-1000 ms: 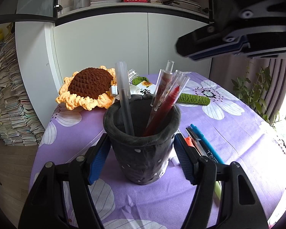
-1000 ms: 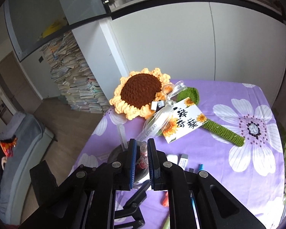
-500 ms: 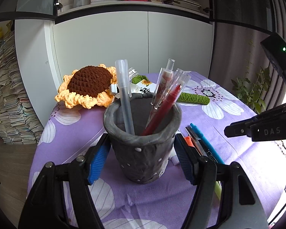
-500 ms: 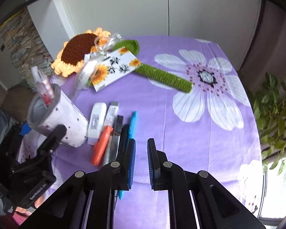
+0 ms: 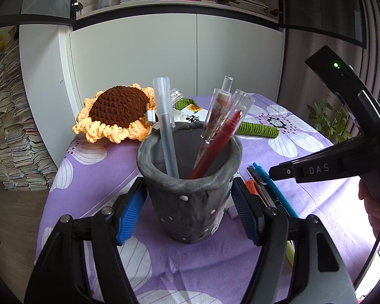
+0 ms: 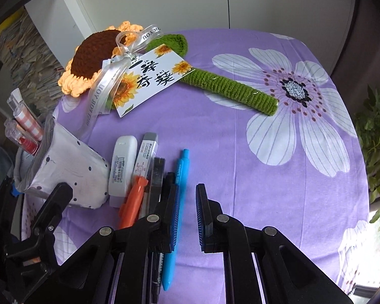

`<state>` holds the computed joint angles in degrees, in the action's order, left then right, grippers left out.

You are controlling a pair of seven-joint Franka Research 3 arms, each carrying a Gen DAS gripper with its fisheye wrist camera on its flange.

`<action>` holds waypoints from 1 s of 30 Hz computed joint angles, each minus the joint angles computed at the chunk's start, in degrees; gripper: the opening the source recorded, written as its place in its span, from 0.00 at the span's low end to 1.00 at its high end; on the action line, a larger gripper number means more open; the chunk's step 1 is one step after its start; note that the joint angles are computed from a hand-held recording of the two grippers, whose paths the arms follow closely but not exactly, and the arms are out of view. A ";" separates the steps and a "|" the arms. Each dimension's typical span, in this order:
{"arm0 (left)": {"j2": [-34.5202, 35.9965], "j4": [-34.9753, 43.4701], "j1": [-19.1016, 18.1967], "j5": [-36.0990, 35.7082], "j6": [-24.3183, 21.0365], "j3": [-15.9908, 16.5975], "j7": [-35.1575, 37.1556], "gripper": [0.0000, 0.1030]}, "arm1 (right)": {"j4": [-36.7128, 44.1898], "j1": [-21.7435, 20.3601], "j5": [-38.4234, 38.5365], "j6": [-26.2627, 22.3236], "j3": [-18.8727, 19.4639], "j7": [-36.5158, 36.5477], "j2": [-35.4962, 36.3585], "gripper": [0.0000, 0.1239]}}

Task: Organize stationery
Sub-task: 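Grasp the blue pen from the row with the right gripper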

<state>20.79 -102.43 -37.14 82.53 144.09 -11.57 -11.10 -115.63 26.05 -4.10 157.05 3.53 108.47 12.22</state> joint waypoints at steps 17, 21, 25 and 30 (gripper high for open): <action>0.01 0.01 -0.01 0.02 0.00 0.02 -0.01 0.66 | 10.72 1.88 -1.59 -6.21 -1.86 0.97 7.68 0.09; 0.02 0.02 -0.02 0.01 0.00 0.01 -0.01 0.66 | 10.67 2.92 -4.04 -7.00 -2.62 2.69 7.37 0.09; 0.01 0.02 -0.01 -0.01 0.00 0.02 0.02 0.66 | 8.03 3.19 -5.88 -4.84 -2.92 4.79 5.07 0.09; 0.01 0.02 -0.01 -0.01 0.00 0.02 0.02 0.66 | 4.75 3.59 -10.58 -3.25 -3.24 7.92 1.47 0.09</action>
<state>20.80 -102.42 -37.15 82.52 144.09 -11.55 -11.09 -110.87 29.64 -14.68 153.79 0.29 116.39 13.69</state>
